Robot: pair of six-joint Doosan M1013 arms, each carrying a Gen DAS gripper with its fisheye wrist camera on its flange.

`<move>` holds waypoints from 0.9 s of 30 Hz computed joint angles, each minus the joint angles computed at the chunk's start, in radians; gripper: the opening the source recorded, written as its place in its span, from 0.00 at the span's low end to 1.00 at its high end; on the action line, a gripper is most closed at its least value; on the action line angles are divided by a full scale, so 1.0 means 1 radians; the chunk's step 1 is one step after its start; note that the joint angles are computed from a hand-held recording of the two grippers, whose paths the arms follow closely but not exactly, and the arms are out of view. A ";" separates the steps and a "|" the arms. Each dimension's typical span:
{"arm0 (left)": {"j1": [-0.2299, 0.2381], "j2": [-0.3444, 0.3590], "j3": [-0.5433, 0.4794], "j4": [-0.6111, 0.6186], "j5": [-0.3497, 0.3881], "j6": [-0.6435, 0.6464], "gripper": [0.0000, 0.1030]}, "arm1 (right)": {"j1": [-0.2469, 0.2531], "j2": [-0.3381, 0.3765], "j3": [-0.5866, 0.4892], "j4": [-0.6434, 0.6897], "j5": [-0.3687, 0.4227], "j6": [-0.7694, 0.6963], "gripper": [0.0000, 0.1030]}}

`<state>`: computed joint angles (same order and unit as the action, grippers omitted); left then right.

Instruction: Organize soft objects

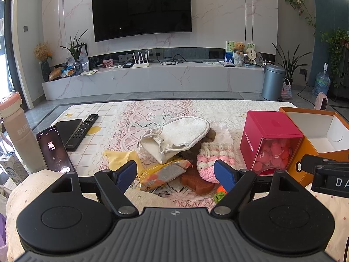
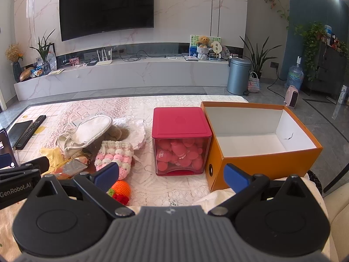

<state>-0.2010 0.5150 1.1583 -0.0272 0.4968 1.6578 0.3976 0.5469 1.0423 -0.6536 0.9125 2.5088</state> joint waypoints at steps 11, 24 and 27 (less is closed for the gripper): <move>-0.001 -0.001 0.002 0.006 -0.002 -0.006 0.91 | 0.001 0.004 -0.008 0.000 0.013 0.006 0.97; -0.001 -0.001 0.005 0.003 -0.004 -0.004 0.91 | 0.001 0.004 -0.009 0.000 0.017 0.007 0.97; -0.001 -0.001 0.005 0.003 -0.004 -0.003 0.91 | 0.001 0.003 -0.009 0.000 0.016 0.007 0.97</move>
